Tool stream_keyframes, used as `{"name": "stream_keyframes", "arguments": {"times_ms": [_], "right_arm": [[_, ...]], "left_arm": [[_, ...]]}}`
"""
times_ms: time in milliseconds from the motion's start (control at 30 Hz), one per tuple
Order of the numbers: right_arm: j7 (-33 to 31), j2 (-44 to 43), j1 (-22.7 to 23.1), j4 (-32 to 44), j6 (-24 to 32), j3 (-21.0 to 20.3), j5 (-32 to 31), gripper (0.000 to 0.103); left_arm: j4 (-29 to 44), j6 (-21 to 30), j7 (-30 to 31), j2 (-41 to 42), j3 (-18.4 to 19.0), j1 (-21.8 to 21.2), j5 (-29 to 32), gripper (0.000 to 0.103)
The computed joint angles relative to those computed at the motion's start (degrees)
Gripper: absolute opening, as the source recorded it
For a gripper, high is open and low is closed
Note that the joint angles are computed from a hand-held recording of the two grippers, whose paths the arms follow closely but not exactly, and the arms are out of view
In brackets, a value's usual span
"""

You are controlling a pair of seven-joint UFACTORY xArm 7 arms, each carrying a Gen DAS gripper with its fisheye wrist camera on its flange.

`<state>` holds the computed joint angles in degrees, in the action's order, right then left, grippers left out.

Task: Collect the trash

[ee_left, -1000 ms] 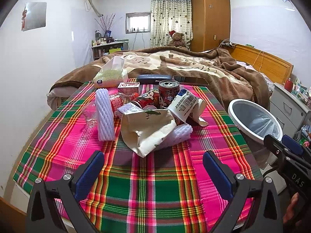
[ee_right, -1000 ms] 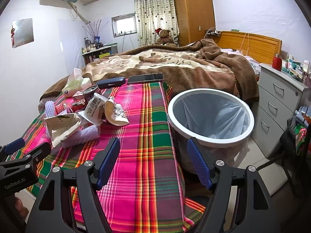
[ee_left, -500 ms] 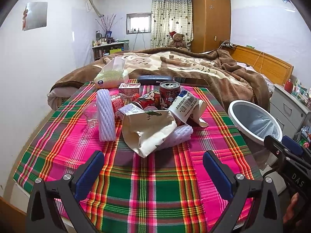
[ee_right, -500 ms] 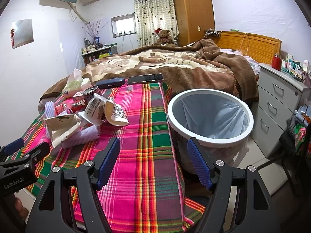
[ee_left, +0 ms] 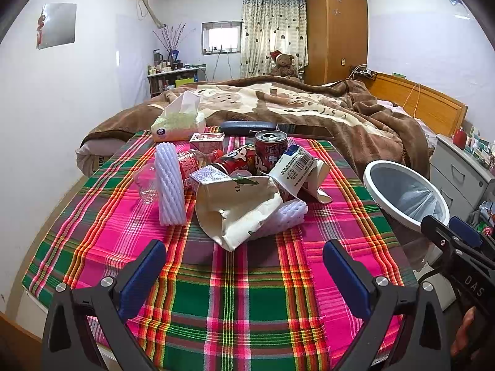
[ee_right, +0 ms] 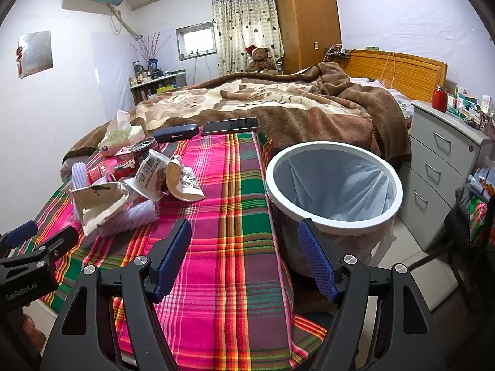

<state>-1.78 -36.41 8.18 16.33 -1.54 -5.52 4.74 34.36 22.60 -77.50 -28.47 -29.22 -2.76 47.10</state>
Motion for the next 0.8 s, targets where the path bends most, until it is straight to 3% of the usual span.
{"name": "stream_keyframes", "arguments": {"times_ms": [800], "right_arm": [[-0.2,-0.4,-0.1,0.0,0.5,-0.4,0.1,0.073]], "left_arm": [[-0.1,0.3,0.2,-0.2,0.3,-0.3,-0.2,0.103]]}}
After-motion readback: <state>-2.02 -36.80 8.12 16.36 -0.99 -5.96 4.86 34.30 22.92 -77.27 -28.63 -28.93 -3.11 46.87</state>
